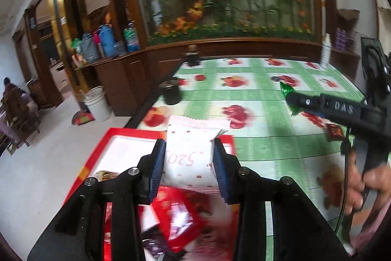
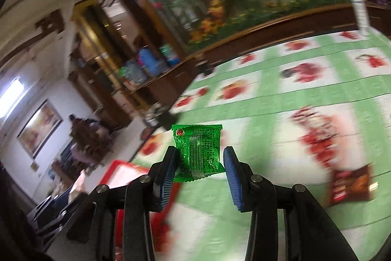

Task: Organize snacks
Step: 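Carry both packets over the white tray and open both tools to drop them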

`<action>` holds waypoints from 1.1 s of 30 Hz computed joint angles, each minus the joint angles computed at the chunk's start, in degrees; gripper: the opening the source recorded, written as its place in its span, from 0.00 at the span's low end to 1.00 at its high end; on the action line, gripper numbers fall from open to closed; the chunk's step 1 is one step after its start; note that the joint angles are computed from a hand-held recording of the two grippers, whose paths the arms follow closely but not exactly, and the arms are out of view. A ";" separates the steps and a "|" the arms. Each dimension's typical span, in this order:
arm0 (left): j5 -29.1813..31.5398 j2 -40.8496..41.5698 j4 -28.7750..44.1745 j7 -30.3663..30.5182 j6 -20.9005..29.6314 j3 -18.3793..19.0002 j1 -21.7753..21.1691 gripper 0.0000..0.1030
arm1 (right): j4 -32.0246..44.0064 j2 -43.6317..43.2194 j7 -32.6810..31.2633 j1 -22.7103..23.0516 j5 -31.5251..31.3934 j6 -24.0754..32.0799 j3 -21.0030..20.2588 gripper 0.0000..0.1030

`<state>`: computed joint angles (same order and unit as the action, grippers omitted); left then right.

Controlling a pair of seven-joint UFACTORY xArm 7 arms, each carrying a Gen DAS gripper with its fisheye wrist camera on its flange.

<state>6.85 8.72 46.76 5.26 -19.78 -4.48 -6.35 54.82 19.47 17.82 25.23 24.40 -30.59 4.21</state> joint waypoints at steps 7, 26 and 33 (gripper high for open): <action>-1.06 1.81 0.78 0.03 -1.34 1.85 2.26 0.35 | 10.68 7.39 0.86 3.85 -2.62 4.07 0.68 0.39; -7.21 6.26 3.71 3.24 -1.05 4.52 1.84 0.35 | 20.04 14.64 3.83 7.00 -11.69 13.15 -2.11 0.39; -8.77 6.95 4.49 4.43 -0.08 5.33 0.97 0.35 | 20.59 14.72 2.44 10.14 -12.24 14.56 -4.71 0.39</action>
<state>-1.92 15.67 51.25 9.69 -19.86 0.84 -5.38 75.42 34.19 20.26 35.37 12.16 -16.03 -0.50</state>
